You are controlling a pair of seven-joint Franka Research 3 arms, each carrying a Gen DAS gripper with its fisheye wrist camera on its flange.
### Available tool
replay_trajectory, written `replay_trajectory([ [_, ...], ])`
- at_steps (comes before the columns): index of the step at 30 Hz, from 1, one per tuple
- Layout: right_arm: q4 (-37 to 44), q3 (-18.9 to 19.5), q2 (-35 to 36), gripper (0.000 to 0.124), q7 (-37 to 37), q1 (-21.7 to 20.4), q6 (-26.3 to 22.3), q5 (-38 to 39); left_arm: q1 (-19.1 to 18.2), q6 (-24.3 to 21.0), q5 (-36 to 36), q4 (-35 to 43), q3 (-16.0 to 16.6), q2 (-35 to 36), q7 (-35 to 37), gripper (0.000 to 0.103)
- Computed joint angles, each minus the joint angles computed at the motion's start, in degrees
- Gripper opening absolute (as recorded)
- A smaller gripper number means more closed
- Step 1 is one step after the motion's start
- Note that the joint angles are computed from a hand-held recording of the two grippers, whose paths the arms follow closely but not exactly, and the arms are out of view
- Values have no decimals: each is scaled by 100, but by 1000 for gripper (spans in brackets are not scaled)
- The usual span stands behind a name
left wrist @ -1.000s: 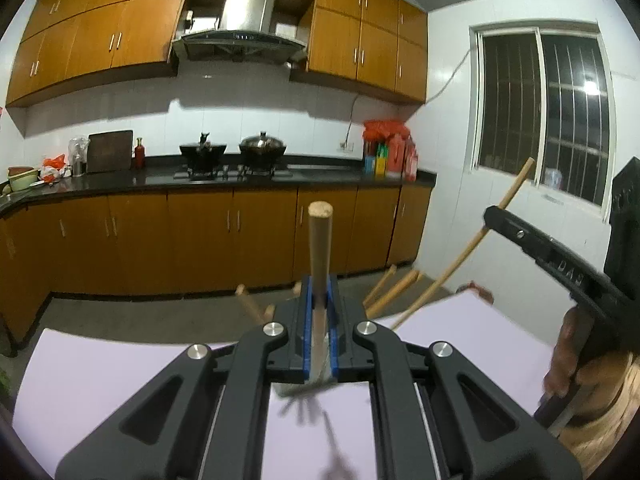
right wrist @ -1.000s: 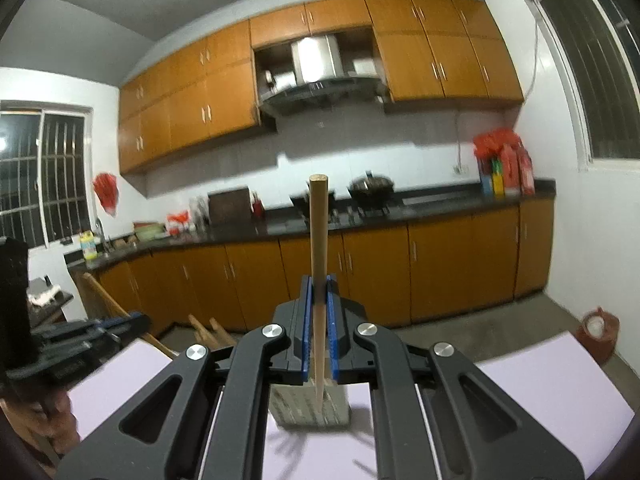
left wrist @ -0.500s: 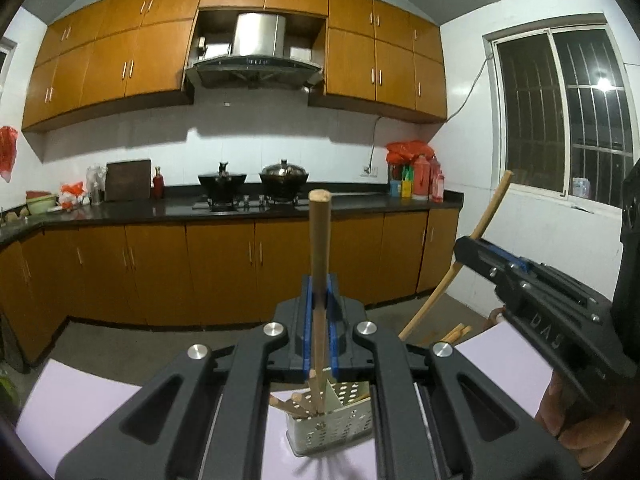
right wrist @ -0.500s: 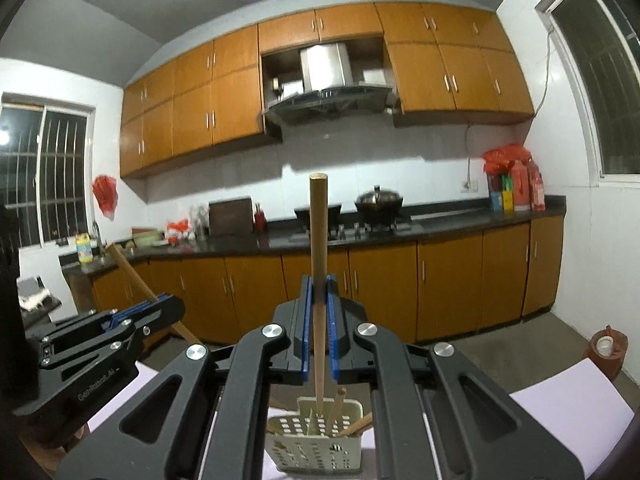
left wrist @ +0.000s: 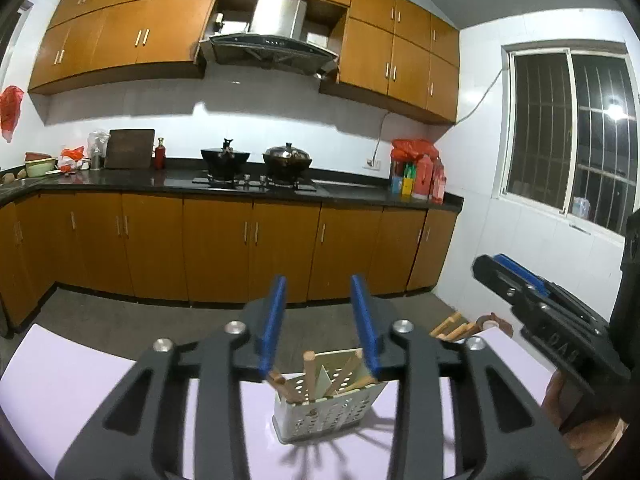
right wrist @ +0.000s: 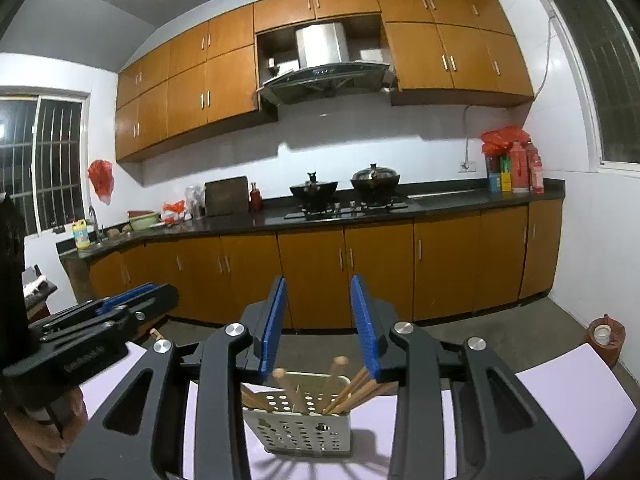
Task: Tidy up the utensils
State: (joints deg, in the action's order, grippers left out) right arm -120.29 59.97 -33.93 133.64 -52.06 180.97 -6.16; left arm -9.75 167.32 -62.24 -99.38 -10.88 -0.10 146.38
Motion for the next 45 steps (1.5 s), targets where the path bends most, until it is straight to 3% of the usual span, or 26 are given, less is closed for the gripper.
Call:
replay_trajectory([
  [4,-481,-478,-581,64,106,493,-90,138,-50,88,-374,-476,142,-462,378,59],
  [8,-927,-691,-1149,93,208,856,-357,136,-308,389,-628,-1228,420,-1018,728,85],
  [11,-1213,-692,-1598,101,362,999,-605,77,-520,747,-630,-1804,572,-1371,876,98],
  [14,-1441,-708,-1828,101,479,1271,-890,-14,-779,1085,-631,-2352,715,-1682,1038,99],
  [17,-1606,-739,-1925,101,612,1544,-1140,-132,-1444,1555,-1155,-2794,1132,-1950,1747,99],
  [19,-1715,-760,-1957,101,763,1755,-1319,-176,-1581,1615,-1046,-3087,1198,-2102,1676,99],
  [22,-1833,-791,-1914,101,954,2036,-1495,-300,-1371,1463,-511,-3535,1053,-2291,1082,99],
  [31,-2206,-912,-1722,101,1491,2736,-1914,-707,-1766,1809,41,-4158,1396,-2397,547,99],
  [45,-2420,-1191,-1499,101,2258,3215,-2163,-1518,-1902,1861,989,-4498,1641,-2438,-368,99],
])
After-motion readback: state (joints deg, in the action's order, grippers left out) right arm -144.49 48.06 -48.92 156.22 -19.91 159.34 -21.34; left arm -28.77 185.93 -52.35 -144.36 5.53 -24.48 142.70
